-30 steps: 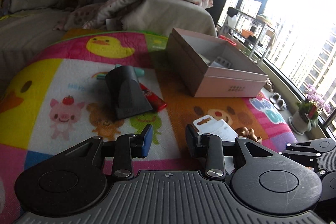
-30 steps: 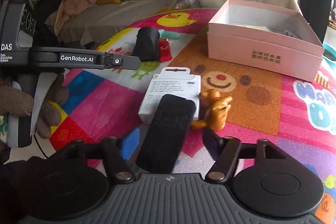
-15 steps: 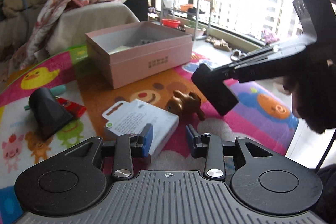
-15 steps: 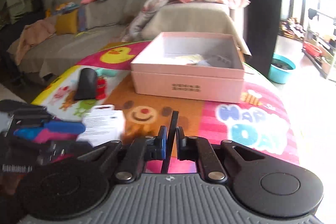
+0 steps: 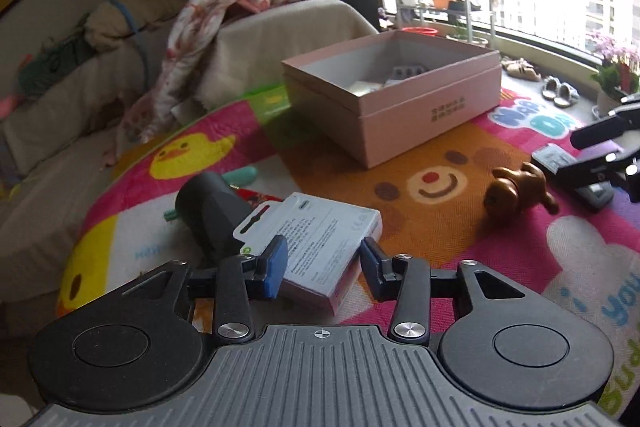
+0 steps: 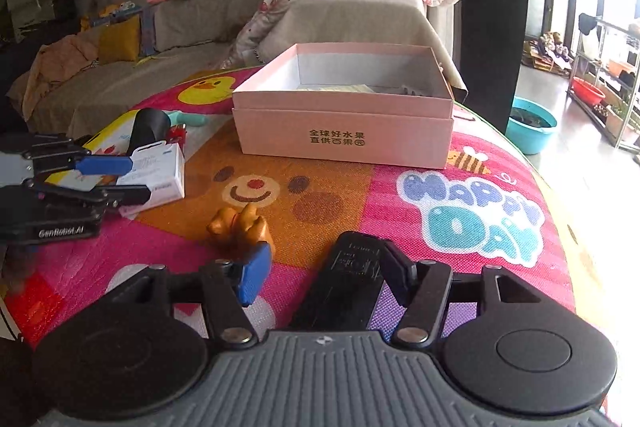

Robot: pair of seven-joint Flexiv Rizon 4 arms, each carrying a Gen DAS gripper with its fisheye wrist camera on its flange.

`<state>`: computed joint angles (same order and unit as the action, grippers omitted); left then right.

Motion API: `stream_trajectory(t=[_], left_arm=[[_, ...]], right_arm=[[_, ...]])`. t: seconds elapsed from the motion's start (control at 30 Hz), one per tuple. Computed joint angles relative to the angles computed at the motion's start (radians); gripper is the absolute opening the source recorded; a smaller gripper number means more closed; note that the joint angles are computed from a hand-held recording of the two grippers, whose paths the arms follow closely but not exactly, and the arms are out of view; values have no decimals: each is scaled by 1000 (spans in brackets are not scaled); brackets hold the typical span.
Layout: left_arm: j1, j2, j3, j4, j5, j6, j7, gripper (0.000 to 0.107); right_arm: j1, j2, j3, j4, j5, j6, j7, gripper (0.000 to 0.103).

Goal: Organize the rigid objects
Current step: 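Close the right gripper on the black power bank while the left gripper grasps the brown figurine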

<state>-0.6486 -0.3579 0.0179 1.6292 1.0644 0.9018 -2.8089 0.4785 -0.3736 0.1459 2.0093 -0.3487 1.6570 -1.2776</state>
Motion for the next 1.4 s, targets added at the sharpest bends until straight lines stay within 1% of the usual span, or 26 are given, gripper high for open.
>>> stream_trajectory(t=[0.07,0.1,0.13,0.17,0.2,0.23,0.27,0.3,0.33,0.37,0.43,0.47,0.53,0.57,0.7,0.73,0.77,0.83,0.87,0.9,1.0,1.1,1.2,1.27,1.3,1.4], left_arm=[[30,14,-1,23,8,127,-13,42],[69,12,-15,36,-23,241,30,42],[108,0,-35,48,-80,339,105,42],[158,-18,-76,63,-165,418,224,43],[204,-36,-131,77,-255,446,359,46],[235,-51,-179,82,-325,437,474,46],[243,-65,-205,76,-367,406,553,46],[238,-81,-218,64,-396,371,611,45],[239,-95,-229,60,-428,360,656,44],[225,-101,-214,55,-428,374,656,41],[250,-115,-244,65,-509,397,723,40],[265,-124,-263,70,-551,409,760,41],[255,-138,-258,66,-581,425,803,44],[245,-144,-249,60,-589,429,822,44],[242,-153,-246,67,-664,449,901,45],[228,-150,-228,62,-666,444,913,45],[196,-145,-185,49,-649,441,904,45],[108,-140,-65,14,-591,452,847,45],[83,-140,-30,0,-581,451,843,44],[84,-143,-26,-6,-592,457,874,44],[143,-166,-86,-19,-659,479,1051,45],[175,-199,-124,-54,-717,440,1199,47],[222,-232,-186,-65,-807,424,1328,46],[228,-249,-205,-69,-857,404,1374,46],[215,-255,-192,-71,-866,408,1377,45],[184,-260,-160,-57,-908,446,1367,45]], right_arm=[[71,9,-85,21,-19,31,16,65],[112,14,-135,31,-25,45,28,65],[149,17,-183,39,-24,58,41,66],[178,18,-219,44,-19,65,53,67],[199,19,-245,47,-12,69,64,68],[220,20,-273,51,-2,72,77,68],[234,20,-294,52,8,71,89,68],[239,21,-304,53,15,70,98,69],[238,21,-308,55,23,70,106,69],[234,20,-309,57,29,68,114,70],[212,14,-291,52,39,54,130,70],[192,10,-272,47,43,44,139,70],[148,-3,-229,36,50,43,157,71],[153,-6,-237,42,55,65,167,73],[148,-14,-231,42,65,85,168,76],[142,-16,-223,41,68,89,163,76],[131,-17,-211,39,70,91,159,77],[117,-19,-194,36,76,93,154,77],[107,-21,-183,34,79,94,151,79],[96,-23,-170,32,80,94,147,79],[74,-26,-143,24,79,87,137,82],[61,-27,-130,23,80,85,132,82],[19,-33,-83,15,82,86,126,84],[-23,-40,-37,6,80,83,120,86],[-44,-44,-15,3,80,82,117,86],[-108,-57,57,-9,79,83,107,90]])
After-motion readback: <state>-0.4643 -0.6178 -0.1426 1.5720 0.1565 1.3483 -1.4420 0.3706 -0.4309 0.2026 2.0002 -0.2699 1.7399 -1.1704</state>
